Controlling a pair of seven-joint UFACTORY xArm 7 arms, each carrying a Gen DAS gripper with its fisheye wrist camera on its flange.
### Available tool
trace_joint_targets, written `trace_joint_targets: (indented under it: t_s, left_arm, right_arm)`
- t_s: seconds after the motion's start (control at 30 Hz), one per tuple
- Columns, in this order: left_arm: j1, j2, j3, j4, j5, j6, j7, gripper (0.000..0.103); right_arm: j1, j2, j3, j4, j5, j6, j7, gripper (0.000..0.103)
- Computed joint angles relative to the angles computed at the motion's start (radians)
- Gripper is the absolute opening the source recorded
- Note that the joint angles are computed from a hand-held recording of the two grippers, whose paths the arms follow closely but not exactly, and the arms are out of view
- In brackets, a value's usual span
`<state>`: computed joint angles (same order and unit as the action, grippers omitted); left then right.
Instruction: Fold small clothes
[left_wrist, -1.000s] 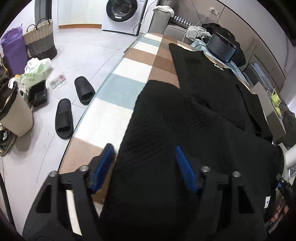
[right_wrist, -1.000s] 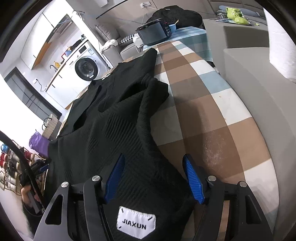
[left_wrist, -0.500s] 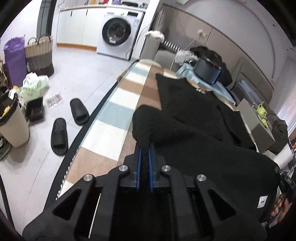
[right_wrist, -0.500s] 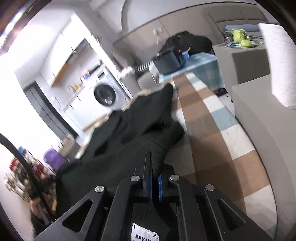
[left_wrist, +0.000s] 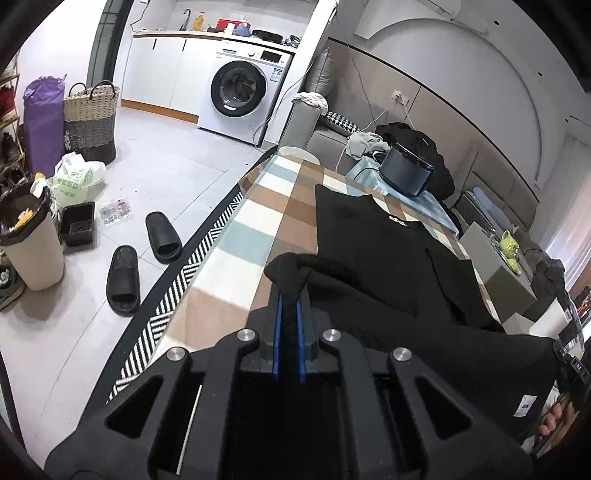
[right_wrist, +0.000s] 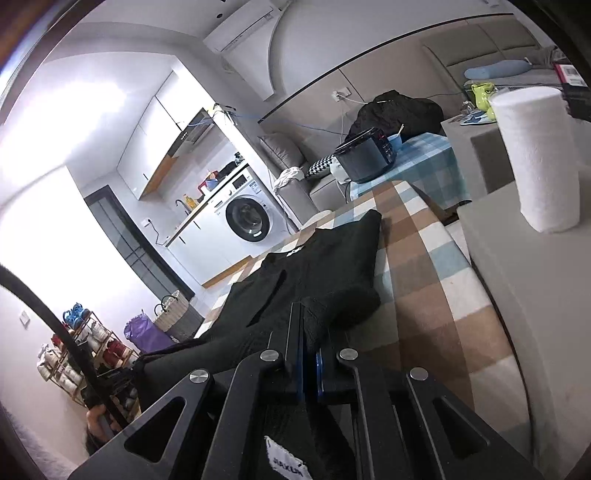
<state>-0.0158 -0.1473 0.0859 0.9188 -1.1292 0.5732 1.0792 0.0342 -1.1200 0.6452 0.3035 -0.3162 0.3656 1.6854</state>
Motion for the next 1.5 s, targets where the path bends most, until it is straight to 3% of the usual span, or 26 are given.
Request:
trace_joint_targets:
  t_s: [0.23, 0.43, 0.57, 0.63, 0.7, 0.73, 0.8, 0.83, 0.93, 1.13, 1.2, 1.27, 1.3, 1.33, 1.5]
  left_arm:
    - [-0.002, 0.225, -0.075, 0.232, 0.086, -0.023, -0.119, 0.004]
    - [-0.008, 0.428, -0.151, 0.432, 0.269, -0.087, -0.321, 0.004]
    - [-0.037, 0.548, -0.148, 0.548, 0.438, -0.081, -0.502, 0.006]
    - [-0.039, 0.587, -0.139, 0.593, 0.517, -0.026, -0.581, 0.011]
    - [-0.023, 0.587, -0.156, 0.58, 0.548, -0.031, -0.588, 0.029]
    - [-0.007, 0.575, -0.175, 0.555, 0.546, -0.047, -0.571, 0.034]
    - [0.033, 0.561, -0.215, 0.524, 0.531, -0.048, -0.545, 0.058]
    - [0.048, 0.561, -0.228, 0.519, 0.529, -0.032, -0.542, 0.059]
    - [0.059, 0.566, -0.242, 0.513, 0.544, 0.003, -0.545, 0.059]
    - [0.034, 0.592, -0.253, 0.526, 0.597, -0.053, -0.561, 0.059]
    - [0.031, 0.605, -0.259, 0.536, 0.606, -0.067, -0.567, 0.045]
    - [0.029, 0.61, -0.263, 0.54, 0.625, -0.069, -0.565, 0.028]
    - [0.029, 0.609, -0.267, 0.537, 0.63, -0.07, -0.562, 0.025]
    - [0.027, 0.605, -0.267, 0.53, 0.639, -0.074, -0.561, 0.024]
    - [0.035, 0.567, -0.275, 0.472, 0.641, -0.097, -0.527, 0.022]
  right_arm:
    - [-0.137, 0.154, -0.038, 0.052, -0.018, -0.058, -0.025, 0.004]
    - [-0.288, 0.369, -0.049, 0.148, -0.06, -0.061, -0.04, 0.005]
    - [-0.334, 0.51, -0.077, 0.205, -0.114, -0.064, -0.057, 0.009]
    - [-0.286, 0.571, -0.128, 0.238, -0.103, 0.02, -0.092, 0.033]
    - [-0.229, 0.573, -0.169, 0.234, -0.086, 0.089, -0.098, 0.043]
    - [-0.204, 0.561, -0.187, 0.215, -0.086, 0.084, -0.091, 0.046]
    - [-0.132, 0.528, -0.243, 0.149, -0.061, 0.028, -0.08, 0.056]
    - [-0.107, 0.522, -0.263, 0.125, -0.049, -0.005, -0.082, 0.058]
    - [-0.066, 0.568, -0.299, 0.097, -0.024, -0.105, -0.131, 0.058]
    - [-0.121, 0.669, -0.236, 0.189, -0.094, -0.068, -0.156, 0.059]
    - [-0.142, 0.689, -0.223, 0.205, -0.136, -0.069, -0.133, 0.057]
    - [-0.141, 0.712, -0.228, 0.22, -0.17, -0.073, -0.131, 0.046]
    - [-0.134, 0.728, -0.236, 0.227, -0.182, -0.076, -0.138, 0.04]
    - [-0.123, 0.744, -0.245, 0.24, -0.186, -0.071, -0.144, 0.035]
    - [-0.084, 0.751, -0.278, 0.236, -0.21, -0.071, -0.131, 0.031]
